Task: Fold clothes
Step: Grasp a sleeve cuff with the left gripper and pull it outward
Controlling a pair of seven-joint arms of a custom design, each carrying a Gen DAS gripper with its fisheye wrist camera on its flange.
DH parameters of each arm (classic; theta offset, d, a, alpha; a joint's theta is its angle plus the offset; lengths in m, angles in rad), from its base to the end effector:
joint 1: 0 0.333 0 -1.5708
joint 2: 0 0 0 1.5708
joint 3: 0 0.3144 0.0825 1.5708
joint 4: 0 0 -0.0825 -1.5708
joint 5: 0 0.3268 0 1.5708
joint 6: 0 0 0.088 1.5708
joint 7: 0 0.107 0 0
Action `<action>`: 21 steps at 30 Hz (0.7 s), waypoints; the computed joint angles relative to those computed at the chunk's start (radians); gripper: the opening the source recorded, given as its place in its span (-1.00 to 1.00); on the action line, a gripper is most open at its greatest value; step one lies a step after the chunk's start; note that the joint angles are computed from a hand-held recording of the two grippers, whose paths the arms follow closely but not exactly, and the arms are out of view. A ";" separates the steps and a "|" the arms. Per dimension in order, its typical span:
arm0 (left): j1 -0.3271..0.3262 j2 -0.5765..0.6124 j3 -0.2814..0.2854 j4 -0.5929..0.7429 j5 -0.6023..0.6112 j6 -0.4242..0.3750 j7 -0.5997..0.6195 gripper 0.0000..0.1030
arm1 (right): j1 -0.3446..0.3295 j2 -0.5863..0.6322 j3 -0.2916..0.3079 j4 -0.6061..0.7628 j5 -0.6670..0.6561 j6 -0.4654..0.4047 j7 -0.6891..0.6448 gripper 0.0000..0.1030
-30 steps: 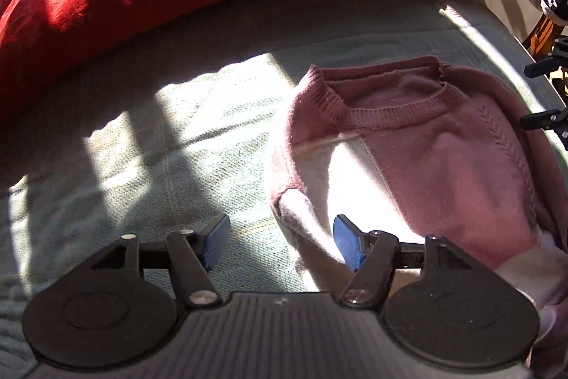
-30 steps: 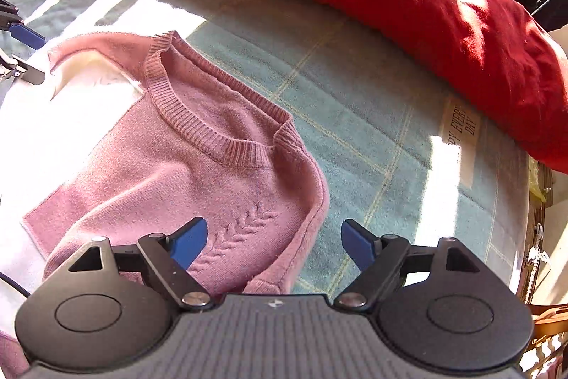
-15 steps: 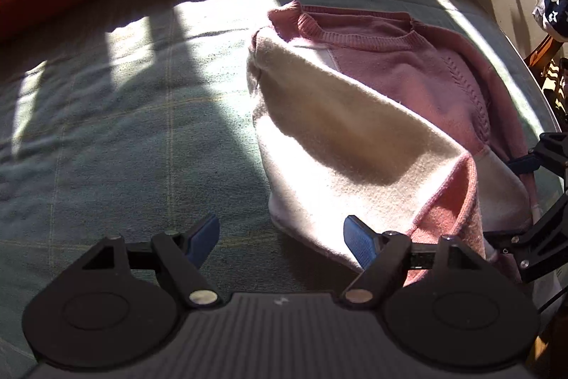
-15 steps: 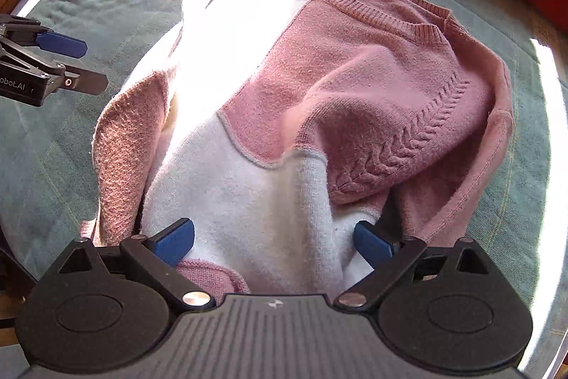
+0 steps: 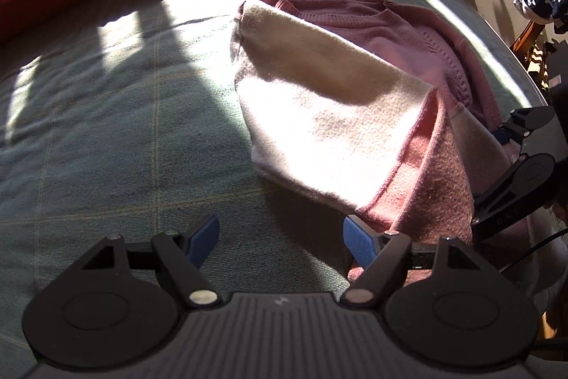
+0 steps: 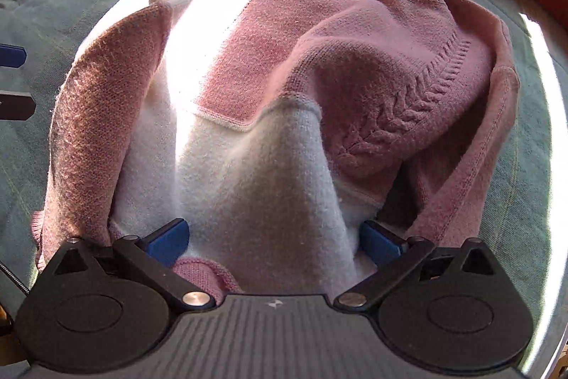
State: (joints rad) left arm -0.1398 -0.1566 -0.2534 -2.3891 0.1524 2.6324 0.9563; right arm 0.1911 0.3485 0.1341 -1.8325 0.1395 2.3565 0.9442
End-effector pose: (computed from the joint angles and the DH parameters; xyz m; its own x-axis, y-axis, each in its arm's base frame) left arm 0.4260 -0.1844 0.4537 0.0801 -0.9931 0.0851 -0.9126 -0.1074 -0.3944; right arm 0.5753 0.1880 0.3926 0.7531 -0.6572 -0.0310 -0.6454 -0.7288 -0.2288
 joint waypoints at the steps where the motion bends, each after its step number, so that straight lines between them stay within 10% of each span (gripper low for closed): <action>1: 0.001 -0.001 -0.005 -0.002 0.009 0.002 -0.017 0.51 | -0.005 0.002 0.003 -0.003 0.011 0.005 -0.007 1.00; 6: -0.003 0.007 -0.021 0.024 0.040 0.012 -0.068 0.51 | -0.067 -0.037 0.039 -0.093 0.164 0.110 -0.144 1.00; 13: -0.037 0.066 -0.022 0.184 0.049 -0.030 -0.073 0.50 | -0.133 -0.117 0.009 -0.008 0.351 -0.139 -0.334 1.00; 21: -0.165 0.320 0.014 0.515 0.126 -0.271 -0.088 0.49 | -0.154 -0.164 -0.067 -0.005 0.469 -0.185 -0.451 1.00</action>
State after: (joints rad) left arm -0.3047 0.1636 -0.2395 -1.8736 0.2782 2.3614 0.8681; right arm 0.0372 0.1842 0.0670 -1.8371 0.6084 2.1718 0.4931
